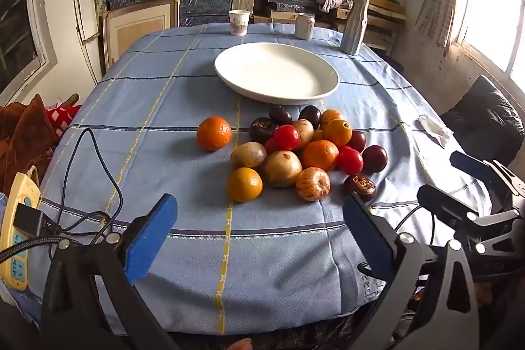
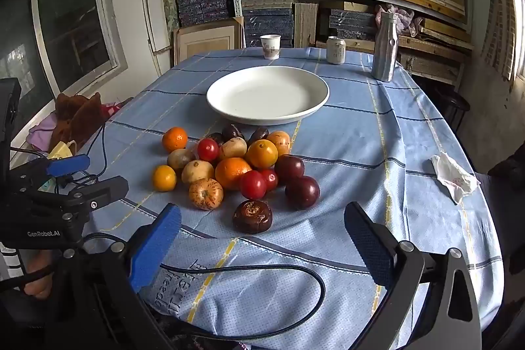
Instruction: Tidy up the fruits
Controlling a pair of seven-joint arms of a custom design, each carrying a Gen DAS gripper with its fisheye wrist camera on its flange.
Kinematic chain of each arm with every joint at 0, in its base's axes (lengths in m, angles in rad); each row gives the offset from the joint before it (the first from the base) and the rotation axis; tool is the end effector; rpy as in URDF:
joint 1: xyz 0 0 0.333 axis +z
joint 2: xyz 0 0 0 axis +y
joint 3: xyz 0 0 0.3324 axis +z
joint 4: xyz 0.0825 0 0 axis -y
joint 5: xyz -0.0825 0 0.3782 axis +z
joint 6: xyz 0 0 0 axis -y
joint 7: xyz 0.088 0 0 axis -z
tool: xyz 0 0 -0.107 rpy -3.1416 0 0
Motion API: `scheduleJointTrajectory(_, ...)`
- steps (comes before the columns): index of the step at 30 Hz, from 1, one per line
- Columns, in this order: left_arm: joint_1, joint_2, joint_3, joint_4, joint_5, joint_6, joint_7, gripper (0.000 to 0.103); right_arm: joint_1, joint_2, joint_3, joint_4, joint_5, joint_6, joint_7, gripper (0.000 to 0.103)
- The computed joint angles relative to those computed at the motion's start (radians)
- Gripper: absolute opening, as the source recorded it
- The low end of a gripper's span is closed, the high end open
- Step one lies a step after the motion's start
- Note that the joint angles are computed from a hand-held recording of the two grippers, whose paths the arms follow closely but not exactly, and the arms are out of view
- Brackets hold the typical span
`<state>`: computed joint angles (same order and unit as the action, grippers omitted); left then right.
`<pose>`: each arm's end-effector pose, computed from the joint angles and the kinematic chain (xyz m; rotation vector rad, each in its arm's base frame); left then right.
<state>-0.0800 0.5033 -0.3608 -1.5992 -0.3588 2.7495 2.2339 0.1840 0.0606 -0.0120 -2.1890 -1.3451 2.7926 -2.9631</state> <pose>0.6866 -0.2529 0.4453 -1.1207 2.4581 -1.0103 0.5409 0.1396 0.4125 -1.3598 2.0353 -0.8636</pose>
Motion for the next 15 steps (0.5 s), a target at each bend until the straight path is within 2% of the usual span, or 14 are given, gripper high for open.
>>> scheduleJointTrajectory(15,-0.009,0.009,0.014,0.011,0.02,-0.012,-0.025,0.099,-0.001,0.005,-0.004,0.0,0.001,0.014,0.008,0.1)
